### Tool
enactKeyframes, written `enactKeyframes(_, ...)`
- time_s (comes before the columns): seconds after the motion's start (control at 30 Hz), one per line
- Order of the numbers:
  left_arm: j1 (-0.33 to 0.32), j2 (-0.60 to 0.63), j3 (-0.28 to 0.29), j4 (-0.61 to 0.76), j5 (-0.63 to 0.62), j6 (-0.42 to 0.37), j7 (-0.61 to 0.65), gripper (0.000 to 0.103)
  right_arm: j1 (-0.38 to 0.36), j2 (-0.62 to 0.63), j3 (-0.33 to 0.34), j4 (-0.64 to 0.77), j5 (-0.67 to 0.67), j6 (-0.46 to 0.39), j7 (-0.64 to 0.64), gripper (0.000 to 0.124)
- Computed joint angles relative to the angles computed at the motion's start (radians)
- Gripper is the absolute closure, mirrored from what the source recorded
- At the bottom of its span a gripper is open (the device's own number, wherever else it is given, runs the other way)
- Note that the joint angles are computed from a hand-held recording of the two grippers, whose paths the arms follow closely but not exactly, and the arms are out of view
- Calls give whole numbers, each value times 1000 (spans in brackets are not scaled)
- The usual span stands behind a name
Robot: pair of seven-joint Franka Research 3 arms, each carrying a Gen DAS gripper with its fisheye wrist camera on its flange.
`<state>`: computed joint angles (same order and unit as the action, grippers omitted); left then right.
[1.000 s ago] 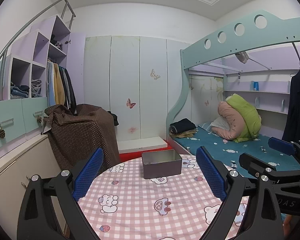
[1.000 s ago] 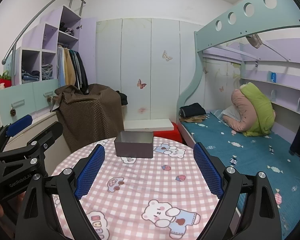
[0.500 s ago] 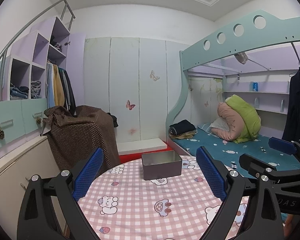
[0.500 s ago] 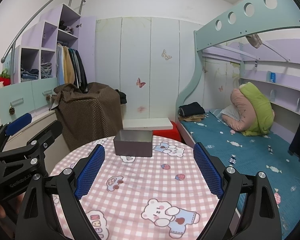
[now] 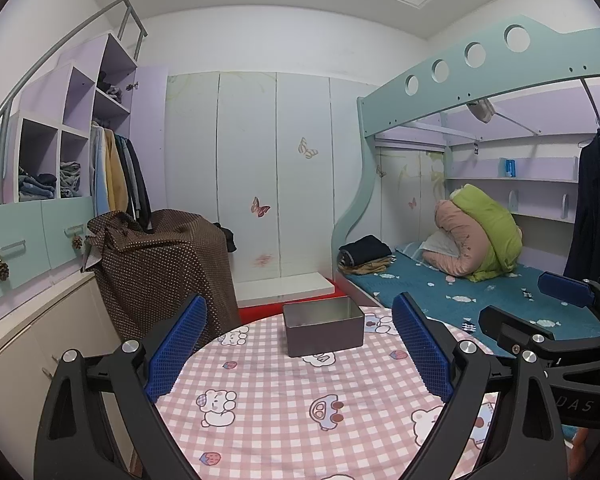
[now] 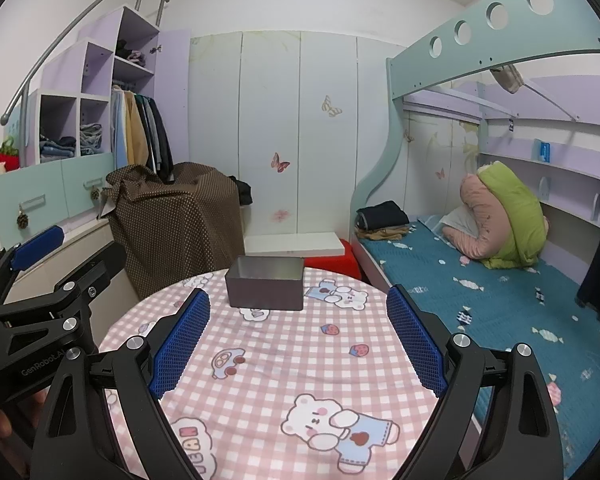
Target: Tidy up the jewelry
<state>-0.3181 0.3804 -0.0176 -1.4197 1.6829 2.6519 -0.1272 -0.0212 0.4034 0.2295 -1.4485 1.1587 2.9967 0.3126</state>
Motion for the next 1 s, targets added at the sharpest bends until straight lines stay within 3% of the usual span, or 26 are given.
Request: enactKeyframes(1.0,-10,4,3,11,-10,-2,12,12,-1,1,1,-1,-3,-2,12,37)
